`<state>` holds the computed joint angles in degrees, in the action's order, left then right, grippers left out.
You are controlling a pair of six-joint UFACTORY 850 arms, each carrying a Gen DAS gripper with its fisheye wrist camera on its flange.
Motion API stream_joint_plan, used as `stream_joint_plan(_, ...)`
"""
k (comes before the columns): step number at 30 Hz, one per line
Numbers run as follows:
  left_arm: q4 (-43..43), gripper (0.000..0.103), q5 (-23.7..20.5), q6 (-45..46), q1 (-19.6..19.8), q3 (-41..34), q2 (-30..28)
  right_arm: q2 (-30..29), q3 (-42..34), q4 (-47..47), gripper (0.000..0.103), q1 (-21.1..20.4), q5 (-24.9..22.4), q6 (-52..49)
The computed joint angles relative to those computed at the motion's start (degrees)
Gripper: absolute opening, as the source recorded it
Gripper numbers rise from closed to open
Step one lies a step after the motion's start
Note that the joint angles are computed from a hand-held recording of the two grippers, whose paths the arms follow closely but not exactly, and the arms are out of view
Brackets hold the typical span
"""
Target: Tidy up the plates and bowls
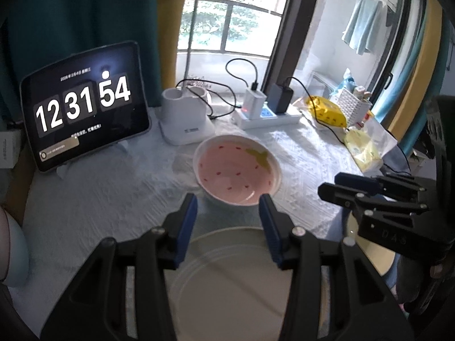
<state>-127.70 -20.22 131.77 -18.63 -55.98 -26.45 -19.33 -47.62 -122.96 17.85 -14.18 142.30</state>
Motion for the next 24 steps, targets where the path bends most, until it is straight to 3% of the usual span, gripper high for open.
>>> stream_joint_plan(10,2.74,0.047,0.07,-3.09,1.13,-3.57,-3.25,-4.79,-5.53,6.70,0.034,-0.66,2.40,-7.33)
stream_joint_plan(24,14.29,0.047,1.98,-18.98,1.34,-9.96,-9.13,-11.43,-12.82,8.44,0.034,-3.10,8.01,-6.55)
